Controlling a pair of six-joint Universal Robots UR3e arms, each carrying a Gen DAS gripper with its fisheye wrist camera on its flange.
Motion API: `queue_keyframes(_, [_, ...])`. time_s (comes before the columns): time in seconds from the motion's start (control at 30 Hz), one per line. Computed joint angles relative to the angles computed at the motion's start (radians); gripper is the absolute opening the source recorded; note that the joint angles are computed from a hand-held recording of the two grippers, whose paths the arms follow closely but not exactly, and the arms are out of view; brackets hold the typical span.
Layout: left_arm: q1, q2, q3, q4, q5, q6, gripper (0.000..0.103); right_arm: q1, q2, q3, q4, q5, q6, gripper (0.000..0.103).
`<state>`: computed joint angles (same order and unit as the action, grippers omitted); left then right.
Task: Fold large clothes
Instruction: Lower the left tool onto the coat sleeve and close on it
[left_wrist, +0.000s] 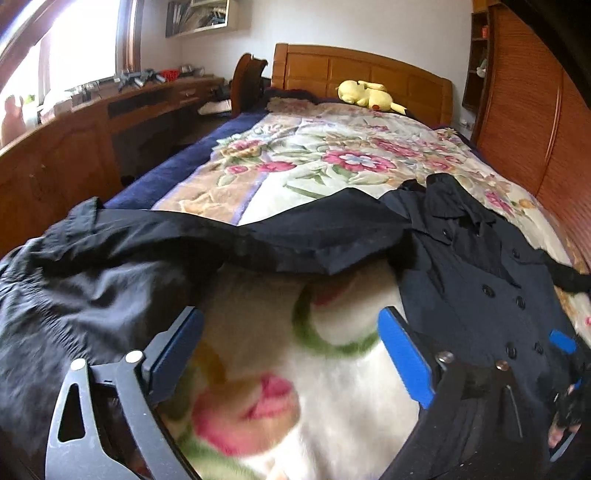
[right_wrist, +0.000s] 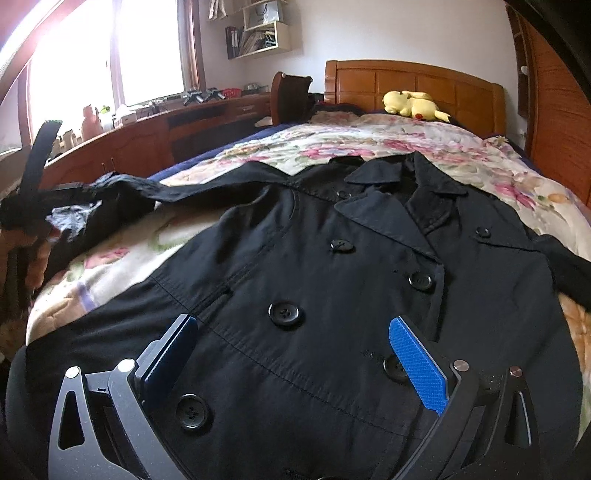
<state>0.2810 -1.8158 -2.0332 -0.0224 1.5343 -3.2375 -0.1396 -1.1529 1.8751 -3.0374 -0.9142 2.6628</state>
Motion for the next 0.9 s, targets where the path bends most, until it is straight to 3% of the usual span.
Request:
queue_keyframes(0.37, [0.079,-0.157,0.222,-0.14,-0.086,-0.078,0.061,0.041,0.04,-0.082,0.029,-0.039,0.034,0.103])
queue_keyframes(0.6, [0.073,-0.21,0.282,-0.168,-0.054,-0.121,0.045,0.049,0.066,-0.103,0.008,-0.044,0.046,0.103])
queue_keyframes(0.87, [0.037,-0.273,0.42,-0.231,0.065,-0.106,0.044,0.048,0.064,-0.096,0.002,-0.043,0.045,0.103])
queue_keyframes(0.9, [0.038,-0.283,0.436,-0.24,0.064,-0.102,0.037,0.047,0.062,-0.095,0.003,-0.042,0.045,0.103])
